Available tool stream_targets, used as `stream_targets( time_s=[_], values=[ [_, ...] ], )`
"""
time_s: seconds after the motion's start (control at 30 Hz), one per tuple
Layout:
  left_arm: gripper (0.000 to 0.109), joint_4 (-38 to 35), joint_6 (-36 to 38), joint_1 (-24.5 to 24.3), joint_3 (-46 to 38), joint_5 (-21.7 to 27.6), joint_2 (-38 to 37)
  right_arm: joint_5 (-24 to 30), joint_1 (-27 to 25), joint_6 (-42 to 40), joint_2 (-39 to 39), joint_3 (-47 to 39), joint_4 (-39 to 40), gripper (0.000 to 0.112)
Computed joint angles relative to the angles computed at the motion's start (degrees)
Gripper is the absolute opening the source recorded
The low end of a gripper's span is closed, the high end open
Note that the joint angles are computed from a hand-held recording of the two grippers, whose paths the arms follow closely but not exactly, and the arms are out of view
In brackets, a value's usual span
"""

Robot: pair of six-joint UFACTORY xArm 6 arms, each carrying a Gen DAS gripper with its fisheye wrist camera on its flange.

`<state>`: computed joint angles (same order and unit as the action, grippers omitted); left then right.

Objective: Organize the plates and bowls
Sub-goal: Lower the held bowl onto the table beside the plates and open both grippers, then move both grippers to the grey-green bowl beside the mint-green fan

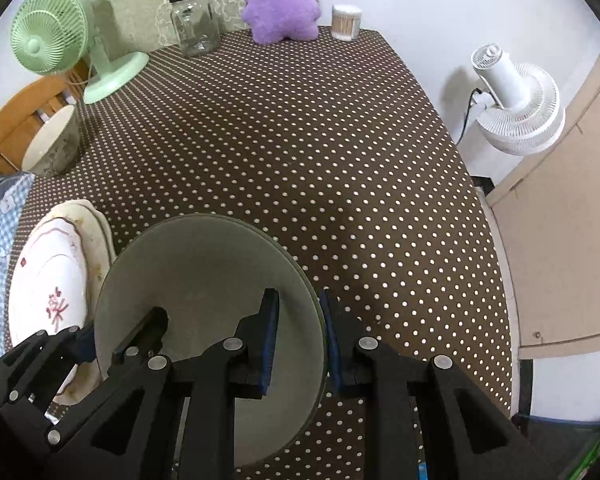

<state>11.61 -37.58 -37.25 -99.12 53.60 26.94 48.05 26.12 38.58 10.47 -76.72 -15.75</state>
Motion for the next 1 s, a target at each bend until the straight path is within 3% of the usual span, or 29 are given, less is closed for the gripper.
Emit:
stream_targets(
  time_s=[0.2, 0.3, 0.4, 0.47, 0.53, 0.67, 1.0],
  values=[
    [0.022, -0.51, 0.27, 0.14, -0.09, -0.41, 0.12, -0.02, 0.19, 0.68, 0.34, -0.4, -0.49, 0.025],
    [0.03, -1.93, 1.61, 0.43, 1.32, -1.8, -0.83, -0.39, 0.29, 0.58, 0.22, -0.3, 0.04, 0.031],
    [0.042, -1.53, 1.92, 0.47, 2.9, -3.65, -2.28, -2.09, 0.11, -1.04, -0.52, 0.5, 2.09, 0.046],
    [0.058, -2.02, 2.48, 0.69, 3.07, -3.82, -2.8, -3.34, 0.22, -1.08, -1.29, 0.98, 2.29, 0.066],
    [0.063, -1.59, 2.3, 0.87, 3.2, -4.01, -3.42, -3.76, 0.46, -0.46, -1.93, 1.04, 1.46, 0.07],
    [0.076, 0.15, 0.08, 1.23, 2.44, -3.79, -4.47, -4.07, 0.67, -3.02, -2.5, -0.39, 2.49, 0.071],
    [0.08, 8.41, -7.43, 3.1, 0.69, -2.03, -6.5, -6.64, 1.68, -11.55, -0.21, -7.69, 6.2, 0.071]
  ],
)
